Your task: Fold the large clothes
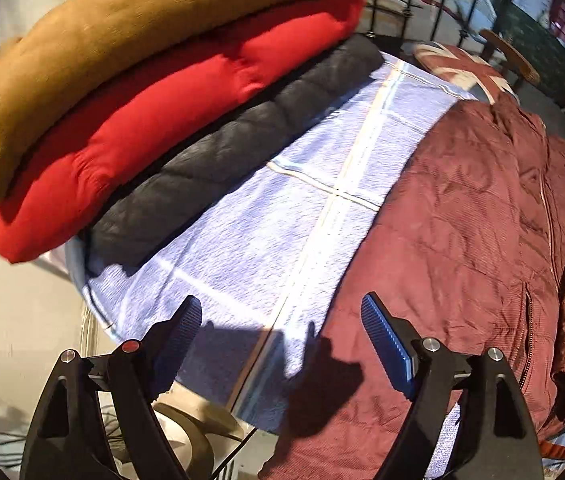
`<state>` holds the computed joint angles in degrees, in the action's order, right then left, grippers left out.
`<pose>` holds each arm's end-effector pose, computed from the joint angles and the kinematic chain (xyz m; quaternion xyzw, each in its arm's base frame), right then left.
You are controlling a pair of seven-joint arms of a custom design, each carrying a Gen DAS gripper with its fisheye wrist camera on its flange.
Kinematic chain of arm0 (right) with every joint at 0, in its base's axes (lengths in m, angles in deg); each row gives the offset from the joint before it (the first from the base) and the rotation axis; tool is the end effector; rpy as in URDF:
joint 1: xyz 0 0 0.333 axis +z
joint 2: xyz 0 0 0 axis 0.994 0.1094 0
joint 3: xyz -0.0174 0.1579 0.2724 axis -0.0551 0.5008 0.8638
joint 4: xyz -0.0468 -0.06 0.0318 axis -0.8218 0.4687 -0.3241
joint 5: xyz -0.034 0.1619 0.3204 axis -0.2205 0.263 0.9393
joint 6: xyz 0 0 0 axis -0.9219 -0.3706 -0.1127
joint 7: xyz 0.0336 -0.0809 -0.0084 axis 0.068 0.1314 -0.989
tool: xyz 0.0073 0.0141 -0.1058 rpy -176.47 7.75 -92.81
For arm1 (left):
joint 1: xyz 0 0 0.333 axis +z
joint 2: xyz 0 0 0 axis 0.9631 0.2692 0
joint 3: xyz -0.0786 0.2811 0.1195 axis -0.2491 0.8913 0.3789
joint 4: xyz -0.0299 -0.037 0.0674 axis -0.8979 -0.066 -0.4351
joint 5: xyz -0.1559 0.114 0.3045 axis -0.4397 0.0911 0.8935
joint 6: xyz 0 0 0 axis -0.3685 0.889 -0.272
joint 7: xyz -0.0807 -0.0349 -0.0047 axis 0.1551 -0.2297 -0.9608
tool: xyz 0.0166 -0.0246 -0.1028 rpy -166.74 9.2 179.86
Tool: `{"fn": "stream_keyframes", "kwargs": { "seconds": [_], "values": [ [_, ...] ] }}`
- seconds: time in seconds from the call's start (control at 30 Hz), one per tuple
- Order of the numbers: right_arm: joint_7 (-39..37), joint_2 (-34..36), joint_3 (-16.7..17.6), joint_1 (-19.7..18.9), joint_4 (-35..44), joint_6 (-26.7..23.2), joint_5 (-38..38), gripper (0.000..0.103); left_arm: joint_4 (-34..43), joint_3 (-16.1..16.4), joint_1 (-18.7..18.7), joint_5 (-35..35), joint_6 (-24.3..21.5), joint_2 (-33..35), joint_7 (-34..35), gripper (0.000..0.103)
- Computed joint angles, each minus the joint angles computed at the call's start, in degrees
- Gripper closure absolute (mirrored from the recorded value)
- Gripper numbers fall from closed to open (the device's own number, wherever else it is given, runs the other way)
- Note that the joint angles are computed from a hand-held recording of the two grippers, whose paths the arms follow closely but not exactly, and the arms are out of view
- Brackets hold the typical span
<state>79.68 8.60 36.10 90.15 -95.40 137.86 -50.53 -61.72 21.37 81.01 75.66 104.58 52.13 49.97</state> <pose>0.4348 0.0138 0.6672 -0.6126 0.7661 -0.0962 0.1689 0.4739 0.0001 0.5804 -0.7650 0.6171 -0.0794 0.1661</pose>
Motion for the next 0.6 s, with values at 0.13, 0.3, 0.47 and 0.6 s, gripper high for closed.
{"fn": "stream_keyframes", "kwargs": {
  "seconds": [0.13,0.3,0.47,0.6],
  "values": [
    [-6.6,-6.0,0.39,3.29,-6.7,-3.43,1.68,0.018,-3.57,-0.09,-0.29,-0.57,-1.25,-4.84,1.13,0.023],
    [-8.98,-6.92,1.26,7.77,-11.84,-3.53,8.13,0.018,-7.67,-4.51,-5.83,-4.93,-1.47,-7.31,3.27,0.017],
    [-1.57,-5.71,0.27,7.24,-15.03,-0.97,15.65,0.018,-10.97,-11.61,-9.39,2.08,0.66,-5.01,-2.88,0.017],
    [3.01,-6.03,-1.05,5.68,-16.79,-1.1,18.45,0.018,-11.86,-12.3,-10.93,7.75,0.29,-1.24,-8.45,0.032]
  ]
}}
